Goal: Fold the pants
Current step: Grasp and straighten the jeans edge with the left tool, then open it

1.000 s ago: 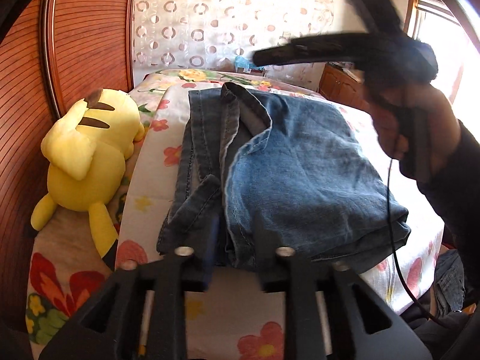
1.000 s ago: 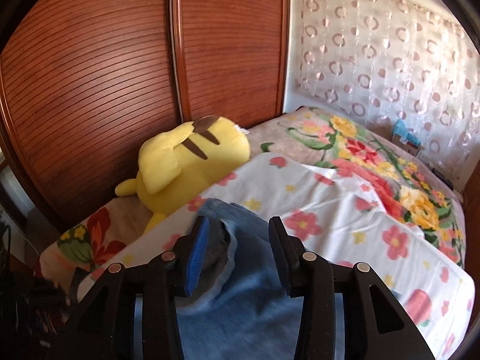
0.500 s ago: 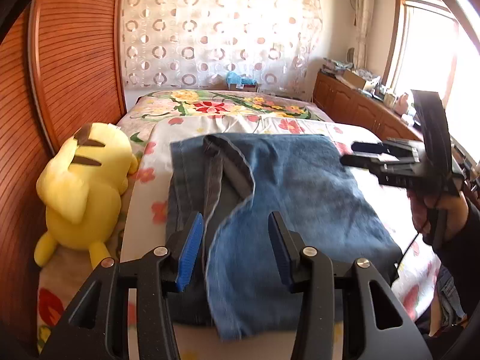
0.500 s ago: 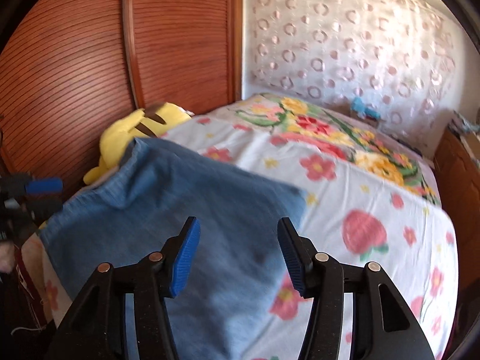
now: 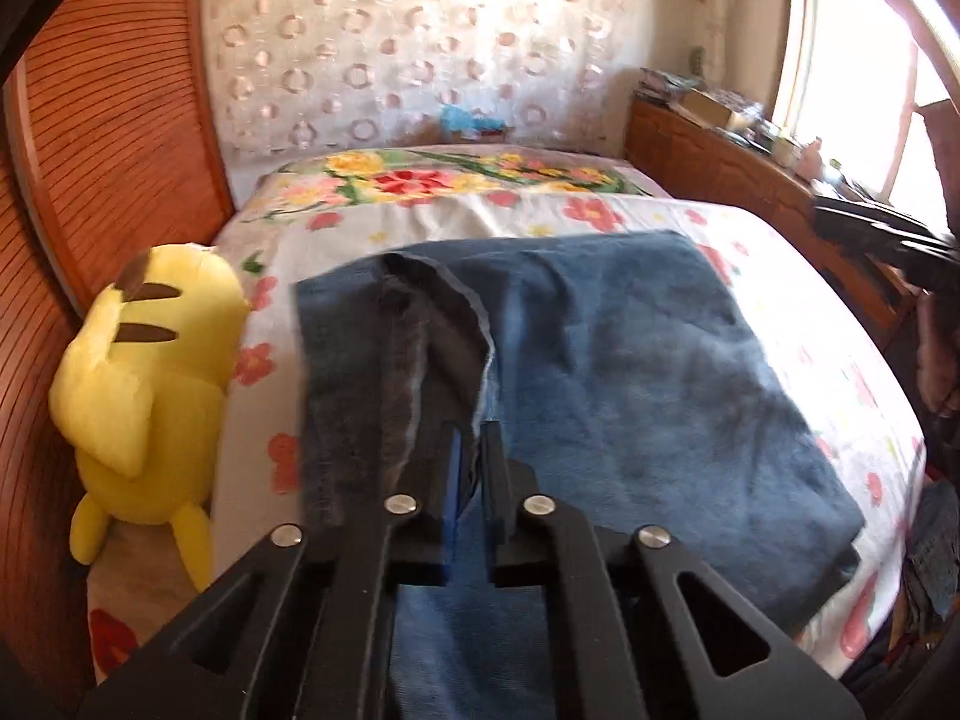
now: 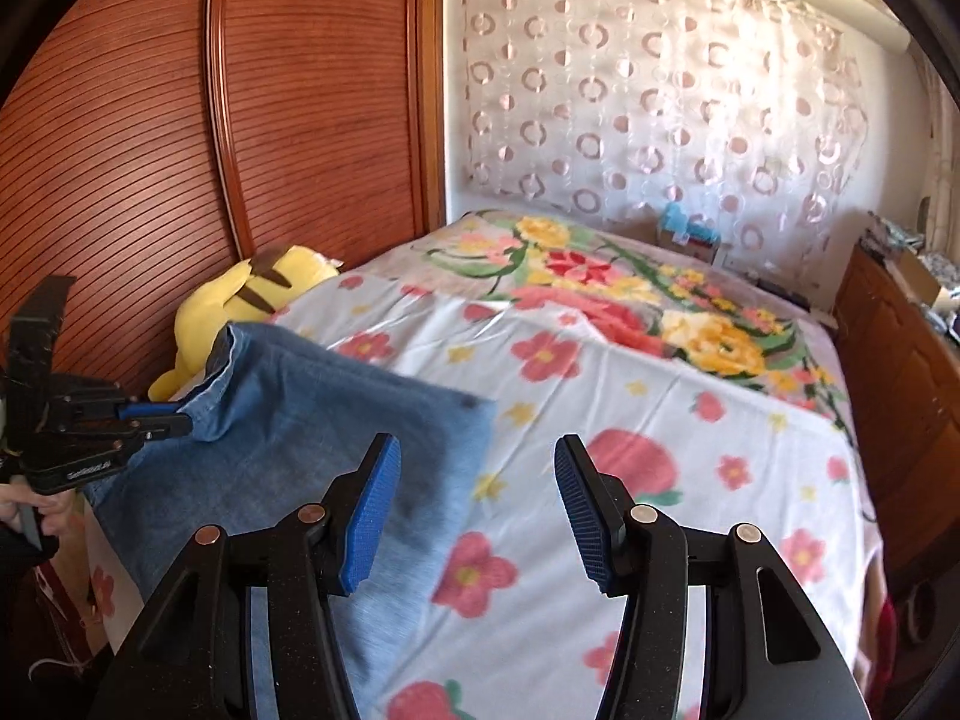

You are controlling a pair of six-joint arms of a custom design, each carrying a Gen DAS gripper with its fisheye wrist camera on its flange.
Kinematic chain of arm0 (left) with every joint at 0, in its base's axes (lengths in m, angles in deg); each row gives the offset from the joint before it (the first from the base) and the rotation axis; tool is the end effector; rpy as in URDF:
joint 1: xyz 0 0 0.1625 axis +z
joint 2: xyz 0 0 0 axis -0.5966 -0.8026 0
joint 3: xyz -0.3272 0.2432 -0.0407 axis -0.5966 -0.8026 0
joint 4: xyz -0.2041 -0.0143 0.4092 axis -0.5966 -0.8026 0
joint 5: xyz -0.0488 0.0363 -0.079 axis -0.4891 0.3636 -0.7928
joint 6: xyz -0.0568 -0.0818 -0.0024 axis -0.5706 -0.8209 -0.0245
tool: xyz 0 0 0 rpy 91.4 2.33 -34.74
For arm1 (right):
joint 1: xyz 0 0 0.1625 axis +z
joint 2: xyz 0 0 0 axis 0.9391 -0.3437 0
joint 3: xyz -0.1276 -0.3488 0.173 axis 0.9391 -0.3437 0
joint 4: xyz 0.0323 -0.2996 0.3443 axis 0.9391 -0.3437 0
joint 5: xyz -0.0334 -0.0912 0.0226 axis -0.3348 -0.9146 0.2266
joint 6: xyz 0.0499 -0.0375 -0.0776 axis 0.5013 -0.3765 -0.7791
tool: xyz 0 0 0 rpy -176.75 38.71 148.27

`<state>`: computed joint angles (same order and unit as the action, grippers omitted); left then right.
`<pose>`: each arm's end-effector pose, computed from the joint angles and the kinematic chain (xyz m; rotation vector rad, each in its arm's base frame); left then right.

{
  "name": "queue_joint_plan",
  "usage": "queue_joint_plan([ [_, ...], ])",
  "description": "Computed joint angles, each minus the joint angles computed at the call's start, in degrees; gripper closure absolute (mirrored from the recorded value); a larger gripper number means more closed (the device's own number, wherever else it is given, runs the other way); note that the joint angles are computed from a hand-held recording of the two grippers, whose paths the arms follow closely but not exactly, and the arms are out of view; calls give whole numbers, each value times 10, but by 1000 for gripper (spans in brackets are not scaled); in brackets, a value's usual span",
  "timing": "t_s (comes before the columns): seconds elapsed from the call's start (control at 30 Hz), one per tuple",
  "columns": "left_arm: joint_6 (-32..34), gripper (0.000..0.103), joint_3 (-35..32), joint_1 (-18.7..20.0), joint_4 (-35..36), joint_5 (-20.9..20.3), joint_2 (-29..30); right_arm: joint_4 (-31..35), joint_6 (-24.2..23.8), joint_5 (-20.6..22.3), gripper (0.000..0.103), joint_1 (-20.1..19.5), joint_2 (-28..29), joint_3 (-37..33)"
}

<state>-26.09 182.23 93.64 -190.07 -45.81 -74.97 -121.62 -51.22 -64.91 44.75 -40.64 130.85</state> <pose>-0.1663 -0.6231 0.2624 0.6315 2.3375 -0.8299 0.3477 -0.5503 0.2714 0.9793 -2.2492 0.9452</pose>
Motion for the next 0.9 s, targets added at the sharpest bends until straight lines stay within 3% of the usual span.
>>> queue_joint_plan([
  [0.1,-19,97,3,11,-7,19,-8,-3,1,1,47,-1,-15,14],
  [0.2,-28,97,8,22,-3,5,-19,-7,6,4,47,-3,-21,28],
  [0.27,-23,97,13,18,-16,28,-18,-1,11,11,47,-8,-26,37],
  [0.4,-23,97,17,17,-28,17,-24,7,17,23,47,-15,-28,47],
  [0.43,-23,94,19,15,-31,18,-26,9,19,26,47,-16,-28,51],
  [0.57,-14,67,28,3,-47,22,-29,12,18,36,47,-19,-30,60],
  [0.67,-4,57,35,-7,-56,21,-32,11,22,44,47,-21,-38,72],
  [0.9,3,56,50,-31,-54,-4,-38,5,43,53,47,-25,-55,100],
])
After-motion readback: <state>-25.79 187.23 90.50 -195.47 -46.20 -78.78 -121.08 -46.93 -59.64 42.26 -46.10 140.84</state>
